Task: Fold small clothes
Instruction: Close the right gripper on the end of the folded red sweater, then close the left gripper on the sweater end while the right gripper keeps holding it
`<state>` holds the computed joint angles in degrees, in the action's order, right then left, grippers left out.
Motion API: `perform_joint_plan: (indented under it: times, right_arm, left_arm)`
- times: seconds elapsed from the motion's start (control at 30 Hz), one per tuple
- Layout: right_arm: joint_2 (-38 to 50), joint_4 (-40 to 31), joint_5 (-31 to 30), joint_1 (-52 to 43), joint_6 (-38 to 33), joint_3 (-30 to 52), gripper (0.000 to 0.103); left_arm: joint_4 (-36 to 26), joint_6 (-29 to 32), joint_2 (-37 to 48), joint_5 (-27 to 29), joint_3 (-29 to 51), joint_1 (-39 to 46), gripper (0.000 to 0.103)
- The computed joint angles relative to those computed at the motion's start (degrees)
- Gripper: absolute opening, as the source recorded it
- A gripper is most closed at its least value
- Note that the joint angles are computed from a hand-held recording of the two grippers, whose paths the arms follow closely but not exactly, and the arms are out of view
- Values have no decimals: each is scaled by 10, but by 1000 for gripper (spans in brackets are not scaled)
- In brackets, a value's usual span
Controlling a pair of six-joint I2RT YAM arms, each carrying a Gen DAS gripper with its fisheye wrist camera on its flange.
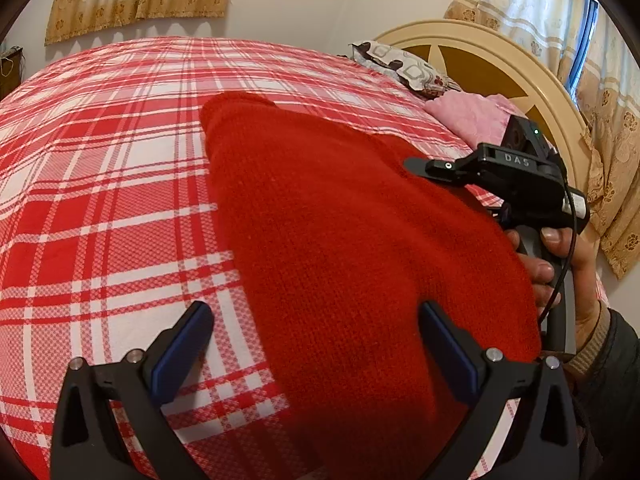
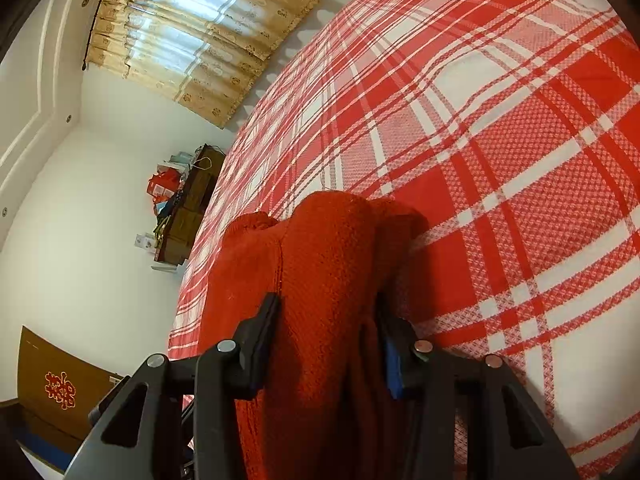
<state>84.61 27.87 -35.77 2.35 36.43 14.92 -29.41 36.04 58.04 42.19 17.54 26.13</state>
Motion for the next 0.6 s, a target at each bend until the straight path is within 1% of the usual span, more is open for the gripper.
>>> perform_joint_plan:
  times: [0.1, 0.17, 0.2, 0.3, 0.4, 0.47, 0.6]
  right_arm:
    - [-7, 6, 0, 0, -3, -8, 46]
    - [-5, 17, -1, 0, -5, -12, 46]
    - [-7, 23, -3, -3, -10, -20, 46]
    - [-14, 20, 10, 8, -17, -22, 46]
    - [-14, 30, 8, 7, -17, -27, 45]
    - [-12, 39, 4, 6, -18, -31, 44]
    - [-18, 48, 4, 5, -24, -39, 42]
  left_arm:
    - [-9, 16, 7, 8, 4, 0, 101]
    - [-21, 32, 11, 18, 8, -1, 91]
    - [-26, 38, 12, 22, 9, -4, 89]
    - [-23, 29, 0, 17, 5, -19, 86]
    - [-24, 26, 2, 20, 6, -22, 82]
    - [-33, 34, -3, 26, 6, -18, 75]
    - [-38, 23, -35, 22, -1, -22, 67]
